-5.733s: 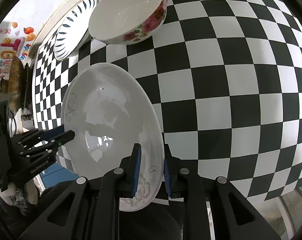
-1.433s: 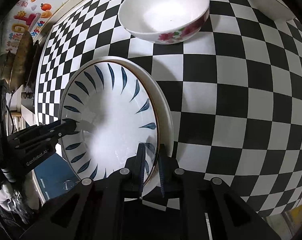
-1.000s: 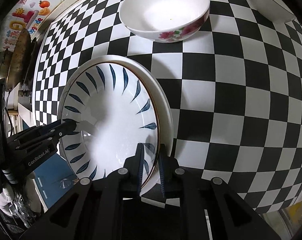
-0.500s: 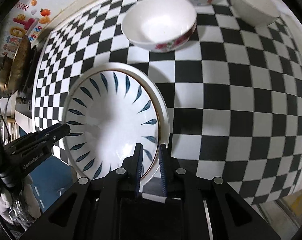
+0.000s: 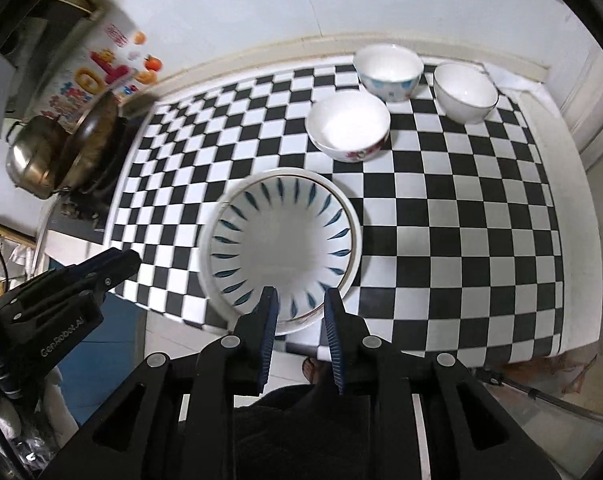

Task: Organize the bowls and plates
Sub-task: 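Open both tools and lift them away from the plate stack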

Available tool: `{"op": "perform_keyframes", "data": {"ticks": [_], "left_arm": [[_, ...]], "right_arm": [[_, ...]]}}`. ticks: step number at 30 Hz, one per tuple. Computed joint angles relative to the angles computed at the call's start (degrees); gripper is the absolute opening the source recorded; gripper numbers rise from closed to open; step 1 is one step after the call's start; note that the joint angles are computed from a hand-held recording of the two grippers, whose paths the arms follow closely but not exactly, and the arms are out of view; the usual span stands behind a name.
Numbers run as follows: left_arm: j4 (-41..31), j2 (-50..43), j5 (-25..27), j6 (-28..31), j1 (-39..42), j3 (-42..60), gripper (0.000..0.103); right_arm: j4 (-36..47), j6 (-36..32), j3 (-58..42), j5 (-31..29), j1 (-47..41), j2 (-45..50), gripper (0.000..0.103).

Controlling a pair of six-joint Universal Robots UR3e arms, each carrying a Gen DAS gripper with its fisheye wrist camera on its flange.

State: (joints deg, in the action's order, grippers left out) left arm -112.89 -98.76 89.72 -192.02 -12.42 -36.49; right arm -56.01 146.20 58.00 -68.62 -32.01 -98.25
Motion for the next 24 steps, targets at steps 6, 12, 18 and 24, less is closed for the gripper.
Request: {"op": "perform_keyframes", "data": {"ticks": [6, 12, 18, 24], "left_arm": [[-3.9, 2.6, 0.4, -1.1, -1.5, 3.0, 0.021], [-4.3, 4.1, 1.7, -2.7, -4.1, 3.3, 0.028], [-3.7, 3.8, 2.8, -3.5, -5.2, 3.7, 0.034], [-4.3, -0.8, 3.0, -4.7, -5.4, 7.5, 0.037]], "right_arm": [[11.5, -6.5, -7.1, 2.8, -6.7, -4.6, 0.031], [22.0, -13.1, -13.7, 4.7, -12.9, -6.8, 0.045], [26.5, -15.2, -15.8, 6.3, -16.3, -7.2, 0.077], [23.9, -13.4, -15.8, 7.6, -17.0, -4.7, 0.085]]}}
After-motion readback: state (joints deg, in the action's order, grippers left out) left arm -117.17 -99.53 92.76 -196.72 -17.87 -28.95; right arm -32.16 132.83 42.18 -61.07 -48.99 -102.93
